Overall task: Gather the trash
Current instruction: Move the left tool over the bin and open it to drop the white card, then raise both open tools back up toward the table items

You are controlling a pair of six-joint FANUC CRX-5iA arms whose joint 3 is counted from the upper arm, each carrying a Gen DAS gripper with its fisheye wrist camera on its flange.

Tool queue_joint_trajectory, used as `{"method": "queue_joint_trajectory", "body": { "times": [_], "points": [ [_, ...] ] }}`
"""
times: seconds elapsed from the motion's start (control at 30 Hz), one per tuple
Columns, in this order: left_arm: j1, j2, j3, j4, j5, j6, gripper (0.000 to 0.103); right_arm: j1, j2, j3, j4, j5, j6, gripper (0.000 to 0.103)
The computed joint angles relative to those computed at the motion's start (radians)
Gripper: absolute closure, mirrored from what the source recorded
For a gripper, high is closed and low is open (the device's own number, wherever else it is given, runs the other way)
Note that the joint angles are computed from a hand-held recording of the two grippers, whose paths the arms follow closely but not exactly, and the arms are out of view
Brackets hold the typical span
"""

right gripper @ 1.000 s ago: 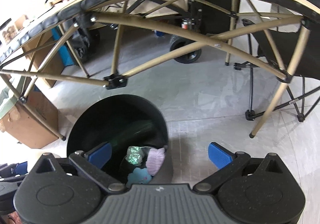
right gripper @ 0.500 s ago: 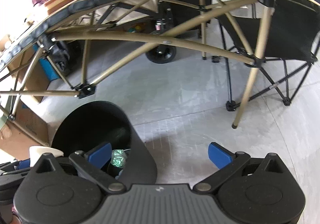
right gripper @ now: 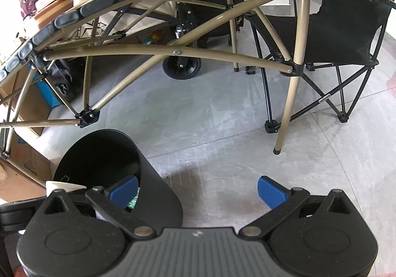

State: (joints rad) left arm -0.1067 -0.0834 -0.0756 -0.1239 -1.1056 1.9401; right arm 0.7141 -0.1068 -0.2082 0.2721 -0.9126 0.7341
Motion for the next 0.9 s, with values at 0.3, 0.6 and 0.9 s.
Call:
{"method": "queue_joint_trajectory", "body": {
  "times": [0.3,0.6,0.9],
  "points": [
    [0.011,0.003,-0.001,0.024,-0.007,0.007,0.0,0.0,-0.002,-0.006,0.006,0.0,-0.009,0.0],
    [0.014,0.007,0.004,0.024,-0.021,0.003,0.0,0.0,-0.002,-0.006,0.007,0.001,-0.008,0.0],
    [0.012,-0.006,0.0,0.019,-0.017,0.002,0.0,0.001,-0.006,-0.007,0.01,0.006,-0.011,0.0]
  ]
}}
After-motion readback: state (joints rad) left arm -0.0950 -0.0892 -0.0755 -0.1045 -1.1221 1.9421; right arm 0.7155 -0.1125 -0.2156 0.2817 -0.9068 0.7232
